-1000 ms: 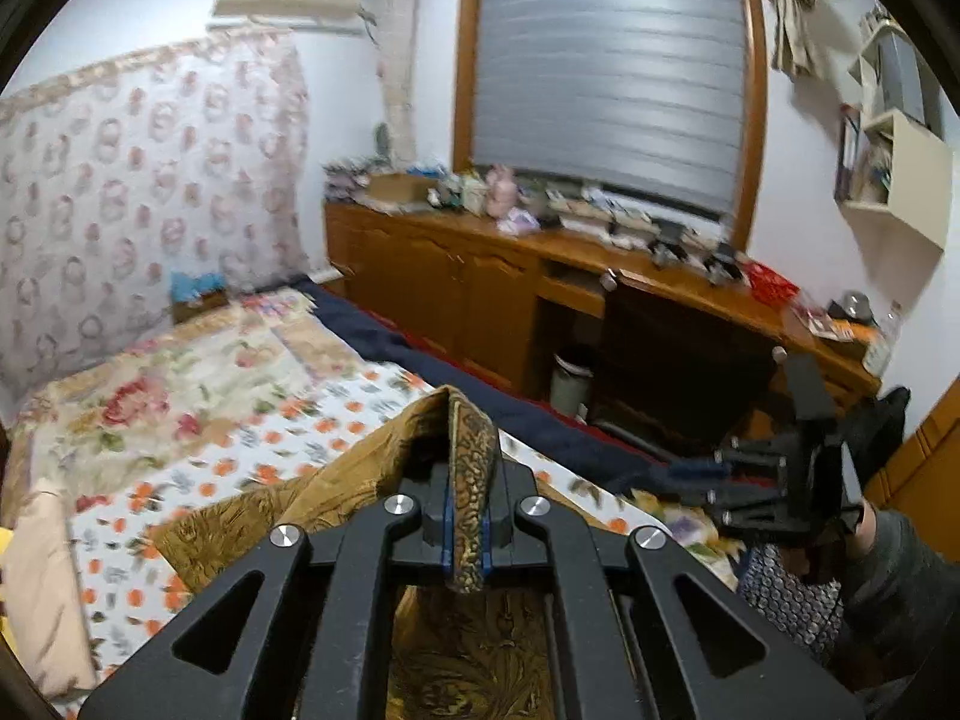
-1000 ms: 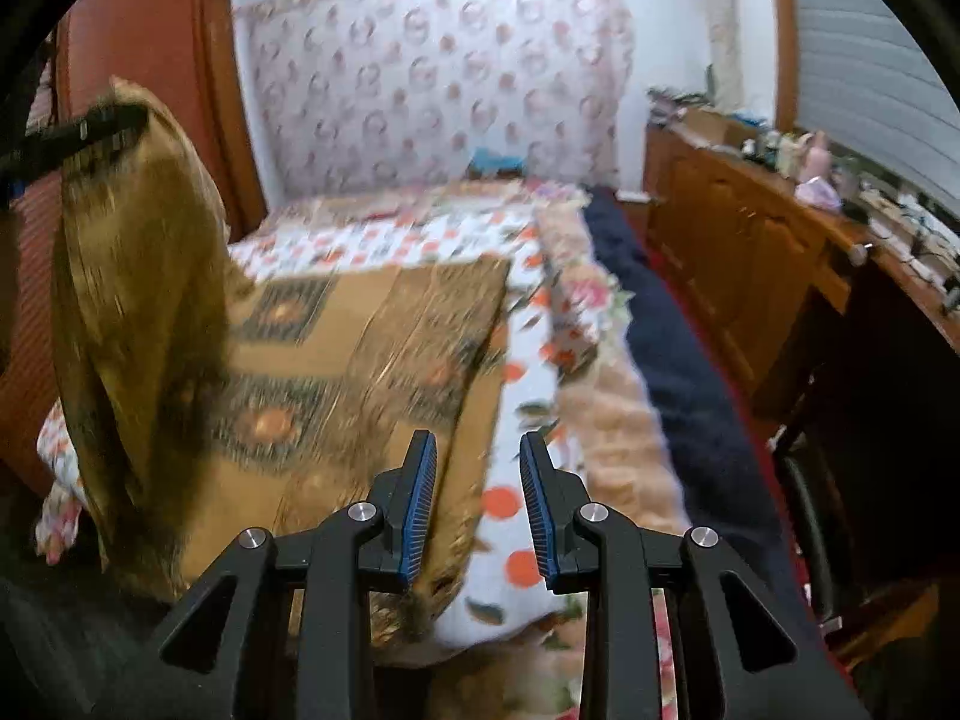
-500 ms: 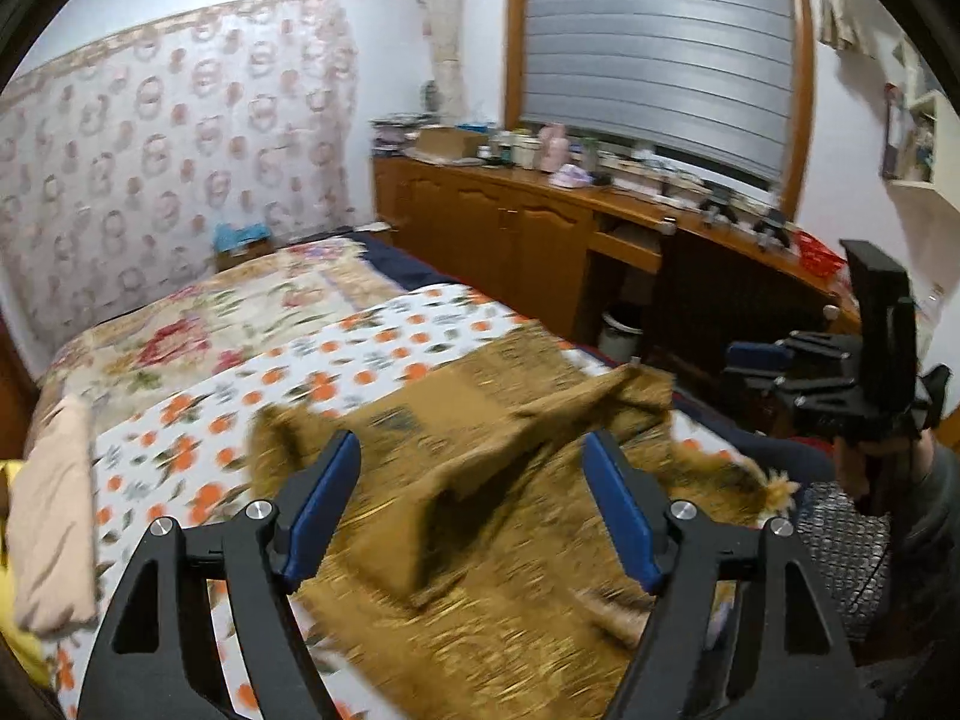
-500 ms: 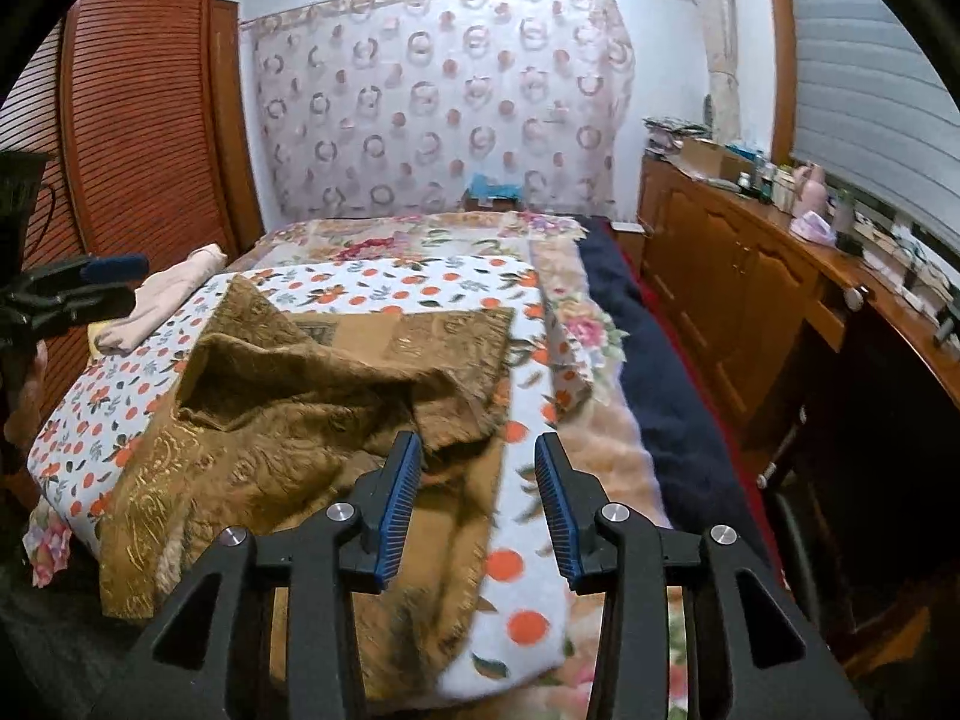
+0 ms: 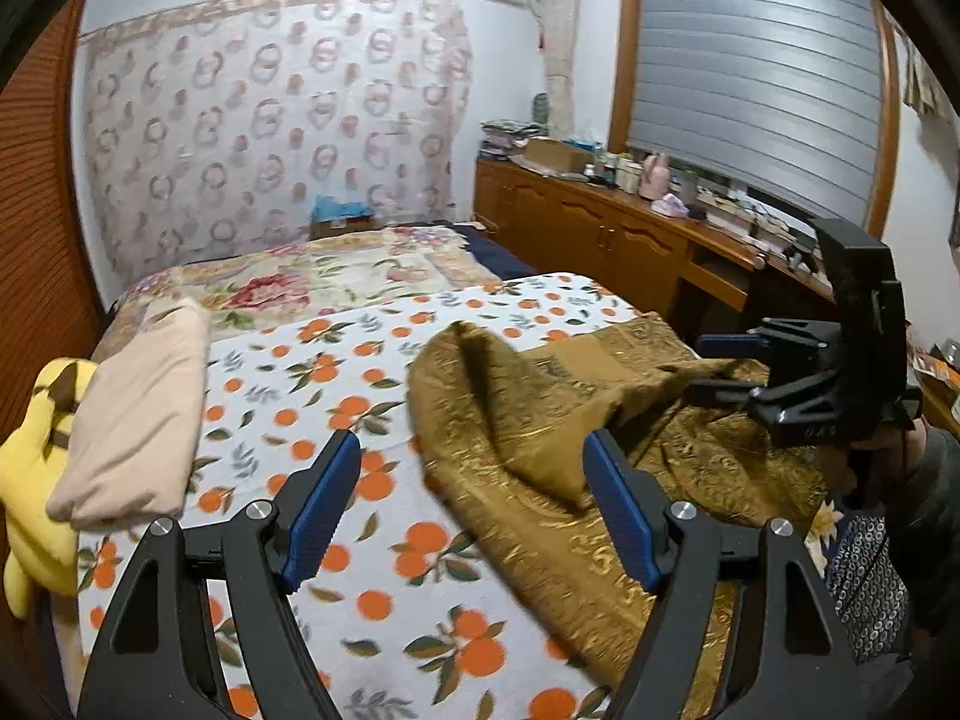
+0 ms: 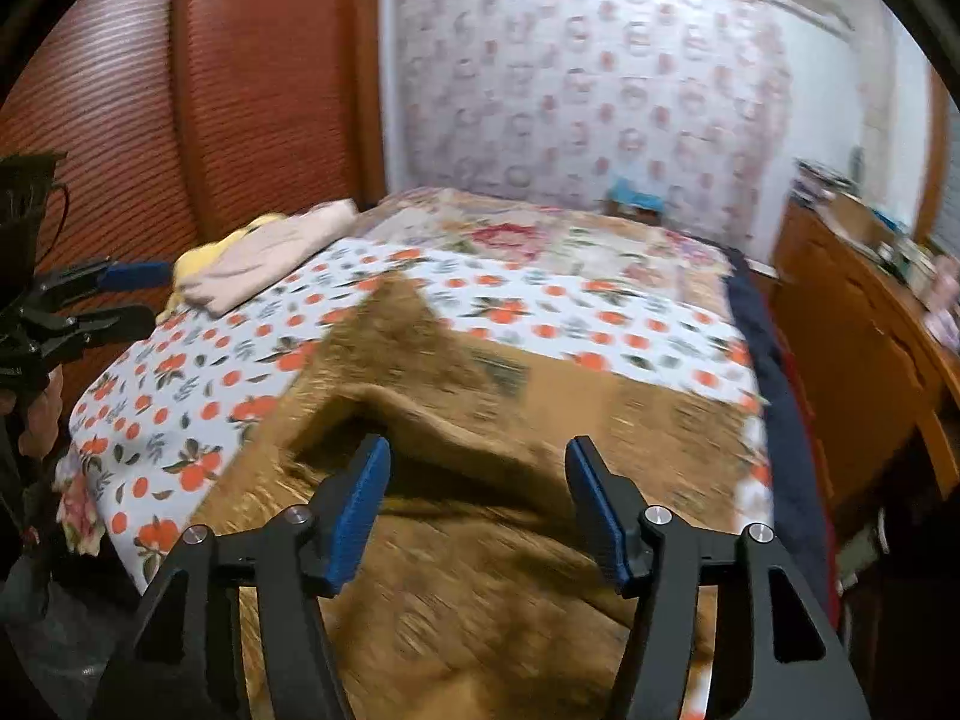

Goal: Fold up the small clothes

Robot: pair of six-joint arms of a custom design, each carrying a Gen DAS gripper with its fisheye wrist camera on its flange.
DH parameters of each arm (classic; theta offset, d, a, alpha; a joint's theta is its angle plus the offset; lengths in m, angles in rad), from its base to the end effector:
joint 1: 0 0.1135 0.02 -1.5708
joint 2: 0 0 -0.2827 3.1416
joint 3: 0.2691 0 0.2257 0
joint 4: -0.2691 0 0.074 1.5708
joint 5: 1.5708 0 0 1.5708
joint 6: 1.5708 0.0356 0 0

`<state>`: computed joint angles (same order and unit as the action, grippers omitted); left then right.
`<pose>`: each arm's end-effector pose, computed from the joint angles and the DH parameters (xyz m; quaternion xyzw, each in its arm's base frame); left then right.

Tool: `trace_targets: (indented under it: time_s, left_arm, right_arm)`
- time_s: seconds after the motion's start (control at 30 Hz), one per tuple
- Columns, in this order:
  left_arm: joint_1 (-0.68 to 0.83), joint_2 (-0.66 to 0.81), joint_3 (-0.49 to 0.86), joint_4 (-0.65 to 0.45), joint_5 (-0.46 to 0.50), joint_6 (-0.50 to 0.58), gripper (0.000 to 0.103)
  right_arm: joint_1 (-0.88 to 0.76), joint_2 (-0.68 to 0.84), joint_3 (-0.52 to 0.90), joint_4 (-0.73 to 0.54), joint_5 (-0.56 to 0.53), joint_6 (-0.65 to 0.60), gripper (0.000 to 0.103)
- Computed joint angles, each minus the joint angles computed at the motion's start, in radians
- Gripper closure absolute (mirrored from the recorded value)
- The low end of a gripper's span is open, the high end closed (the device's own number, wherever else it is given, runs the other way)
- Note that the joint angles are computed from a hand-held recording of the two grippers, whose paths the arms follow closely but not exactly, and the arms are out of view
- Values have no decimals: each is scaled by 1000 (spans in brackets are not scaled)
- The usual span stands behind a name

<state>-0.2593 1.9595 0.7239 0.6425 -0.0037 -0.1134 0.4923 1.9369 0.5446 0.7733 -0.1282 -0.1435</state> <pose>0.3347 -0.0887 0.1281 0.0635 0.8806 -0.0854 0.4618 0.2692 0.1495 0.1106 -0.3051 0.8334 0.1354 0.4404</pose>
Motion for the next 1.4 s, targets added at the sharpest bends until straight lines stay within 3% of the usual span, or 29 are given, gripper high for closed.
trace_targets:
  time_s: [0.27,0.4,0.43,0.5,0.6,0.77,0.87,1.0,1.03,1.1,1.13,1.23,1.4]
  left_arm:
    - [43,46,-32,49,39,-23,26]
    - [56,63,-42,64,53,-24,26]
    - [59,67,-45,68,57,-23,26]
    - [65,73,-53,81,65,-23,26]
    - [71,79,-54,87,72,-27,26]
    - [71,82,-59,97,78,-28,26]
    - [64,87,-57,100,78,-28,26]
    - [51,90,-49,93,75,-33,26]
    - [49,93,-46,93,74,-33,26]
    - [43,99,-41,91,73,-34,26]
    - [42,100,-40,91,73,-35,26]
    - [34,102,-33,79,69,-36,26]
    - [29,103,-33,83,65,-42,26]
  right_arm:
    - [101,144,252,-181,5,-58,33]
    - [102,248,422,-353,48,-53,34]
    - [97,264,447,-381,49,-60,38]
    - [78,283,474,-415,18,-95,94]
    - [45,254,459,-407,-20,-135,98]
    - [-66,123,438,-389,-72,-117,98]
    - [-150,108,535,-452,-54,-98,98]
    - [-232,219,760,-570,71,-27,97]
    - [-240,253,813,-599,97,-17,93]
    - [-258,307,883,-628,148,-3,69]
    - [-263,320,895,-631,176,9,64]
    - [-275,308,837,-571,163,19,60]
    - [-255,213,578,-410,87,1,59]
